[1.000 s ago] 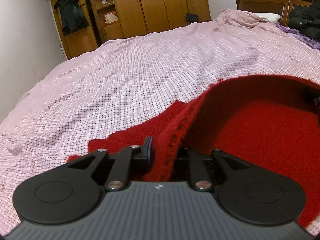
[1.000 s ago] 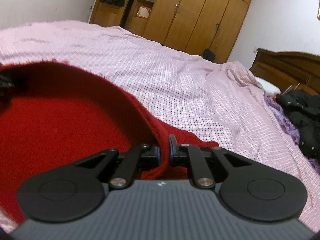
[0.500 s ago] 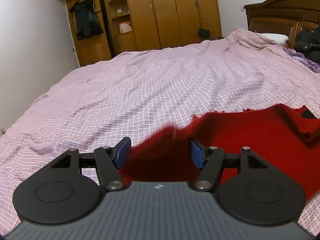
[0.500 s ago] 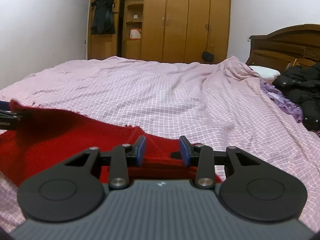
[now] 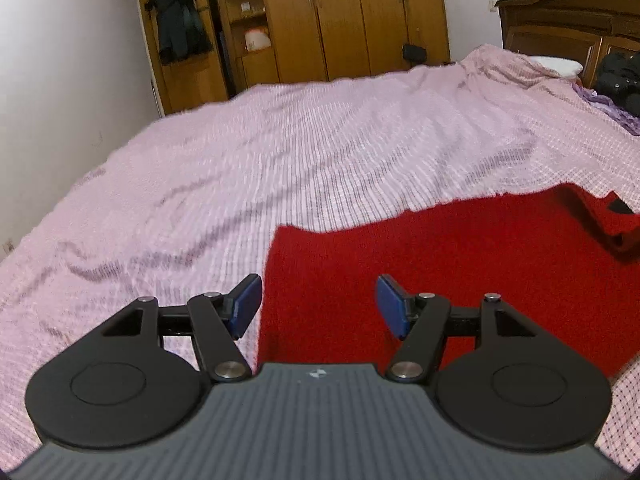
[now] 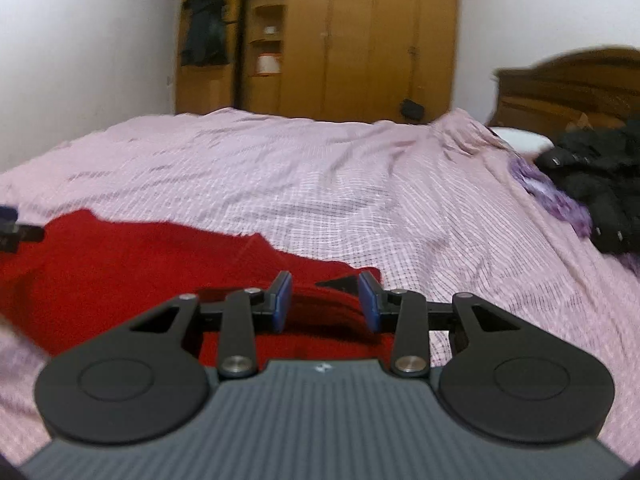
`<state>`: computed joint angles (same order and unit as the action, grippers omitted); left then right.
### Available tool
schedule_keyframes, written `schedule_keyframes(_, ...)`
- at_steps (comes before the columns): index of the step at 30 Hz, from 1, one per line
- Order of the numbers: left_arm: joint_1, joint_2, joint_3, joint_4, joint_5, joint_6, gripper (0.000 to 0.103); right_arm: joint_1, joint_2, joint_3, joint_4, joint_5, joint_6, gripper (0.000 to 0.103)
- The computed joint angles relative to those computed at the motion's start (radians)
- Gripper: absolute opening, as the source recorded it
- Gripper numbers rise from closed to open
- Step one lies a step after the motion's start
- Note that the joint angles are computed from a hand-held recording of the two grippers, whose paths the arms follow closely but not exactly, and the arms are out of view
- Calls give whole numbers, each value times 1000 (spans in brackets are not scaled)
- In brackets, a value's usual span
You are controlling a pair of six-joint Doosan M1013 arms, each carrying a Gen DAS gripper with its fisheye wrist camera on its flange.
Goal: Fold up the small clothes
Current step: 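Lay the hem down on the collar and open both grippers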
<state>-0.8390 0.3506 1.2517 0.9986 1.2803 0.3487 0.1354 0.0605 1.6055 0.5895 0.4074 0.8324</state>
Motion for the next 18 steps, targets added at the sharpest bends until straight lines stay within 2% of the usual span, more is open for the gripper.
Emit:
schedule_keyframes(1, 4, 1, -3, -21, -5, -4, 69, 2, -4, 6, -3, -15, -26, 44)
schedule_keyframes(2, 7, 0, -1, -38, -15, -14, 69, 6, -5, 8, -21, -30, -52, 54)
schedule_keyframes(4, 14, 1, 1, -68, -30, -31, 69, 2, -4, 5, 17, -24, -139, 60)
schedule_keyframes(7, 18, 14, -9, -98, -10, -29, 69, -20, 12, -23, 92, 62, -242, 60)
schedule_keyframes(10, 18, 17, -10, -99, -4, -26, 69, -39, 37, -61, 128, 186, -315, 60)
schedule_keyframes(12, 18, 17, -11, -99, -3, -25, 69, -34, 47, -71, 97, 201, -326, 60)
schedule_keyframes(15, 19, 19, -15, -101, 0, -22, 69, -14, 55, -67, 21, 160, -333, 59)
schedule_keyframes(16, 20, 21, -18, -101, 2, -19, 69, -12, 58, -68, 10, 156, -342, 57)
schedule_keyframes(17, 21, 22, -19, -101, 4, -17, 69, -11, 63, -70, 9, 155, -356, 38)
schedule_keyframes(18, 21, 24, -21, -100, 7, -15, 69, -10, 66, -72, 8, 146, -359, 24)
